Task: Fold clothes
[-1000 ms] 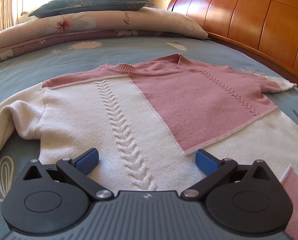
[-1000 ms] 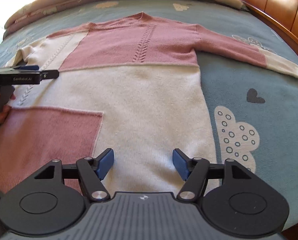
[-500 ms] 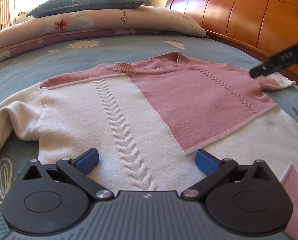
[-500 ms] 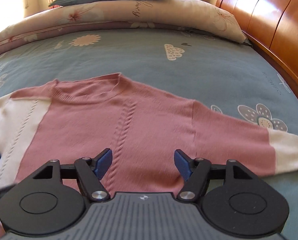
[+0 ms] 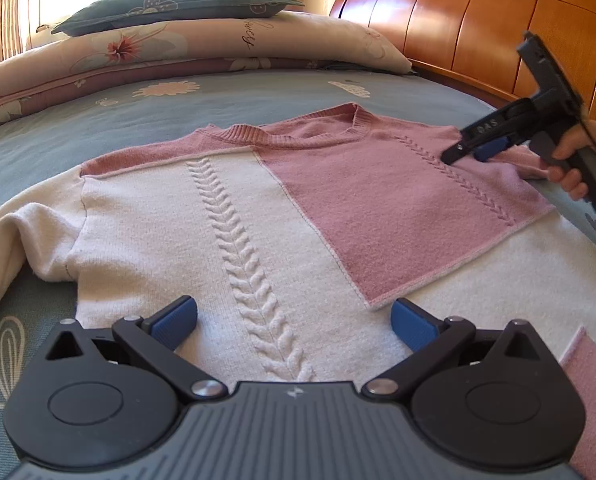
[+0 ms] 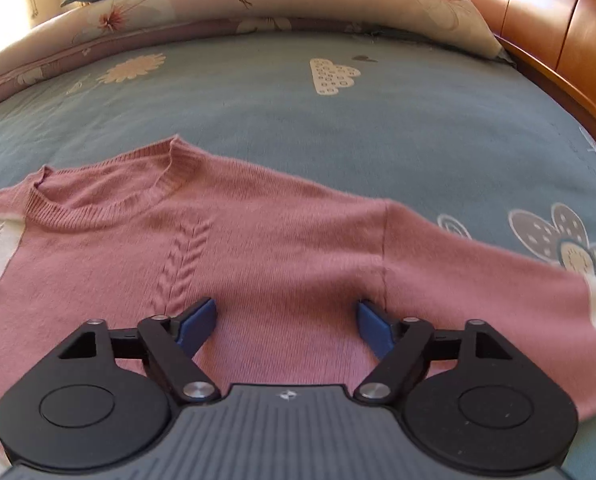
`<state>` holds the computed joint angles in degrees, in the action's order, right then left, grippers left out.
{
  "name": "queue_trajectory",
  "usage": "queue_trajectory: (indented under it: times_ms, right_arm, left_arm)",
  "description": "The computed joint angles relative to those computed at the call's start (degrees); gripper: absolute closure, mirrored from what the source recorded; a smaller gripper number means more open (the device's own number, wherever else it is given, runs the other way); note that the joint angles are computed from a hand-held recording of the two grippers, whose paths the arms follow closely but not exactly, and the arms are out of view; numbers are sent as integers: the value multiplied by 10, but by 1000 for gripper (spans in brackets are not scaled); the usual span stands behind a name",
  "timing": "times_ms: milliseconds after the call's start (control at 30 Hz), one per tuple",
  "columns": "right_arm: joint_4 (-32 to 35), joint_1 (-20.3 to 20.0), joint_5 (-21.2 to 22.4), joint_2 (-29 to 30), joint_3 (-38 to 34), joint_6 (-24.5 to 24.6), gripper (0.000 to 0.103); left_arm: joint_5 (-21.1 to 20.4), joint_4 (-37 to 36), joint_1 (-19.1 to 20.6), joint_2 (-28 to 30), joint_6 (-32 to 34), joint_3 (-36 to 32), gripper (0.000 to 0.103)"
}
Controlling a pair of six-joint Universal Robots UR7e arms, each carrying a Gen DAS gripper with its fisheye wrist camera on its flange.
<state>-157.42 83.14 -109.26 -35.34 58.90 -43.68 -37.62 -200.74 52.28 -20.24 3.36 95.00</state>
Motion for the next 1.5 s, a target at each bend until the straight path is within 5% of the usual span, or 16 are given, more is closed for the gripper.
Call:
queue_trajectory:
  times_ms: [267, 533, 633, 800, 900, 1000, 1233, 1333, 1500]
  right_arm:
    - [-4, 4, 28, -43, 35, 29, 13]
    - [24, -11, -29, -22, -3, 83, 8]
    - [-7, -13, -27, 4, -28, 58, 0]
    - [10, 0, -31, 9, -55, 79, 7]
    - [-30, 12, -47, 10, -42, 44, 7]
    - [-17, 14, -92, 53, -98, 45, 10]
    - [67, 0, -63, 134, -259, 75, 2]
    - [81, 3, -61, 109, -232, 87, 6]
    - [77, -4, 4, -23, -41, 102, 6]
  left_arm:
    - [-2, -3, 0, 0, 0, 1, 1]
    - [-2, -4, 1, 1, 2, 0, 1]
    - [-2, -4, 1, 1, 2, 0, 1]
    - [-4, -5, 1, 1, 1, 1, 1]
    - [-3, -7, 0, 1, 2, 1, 1]
    - [-4, -8, 0, 0, 2, 3, 1]
    - [-3, -6, 0, -1, 1, 4, 1]
    - [-3, -7, -1, -1, 1, 4, 1]
    - [-2, -6, -1, -1, 1, 4, 1]
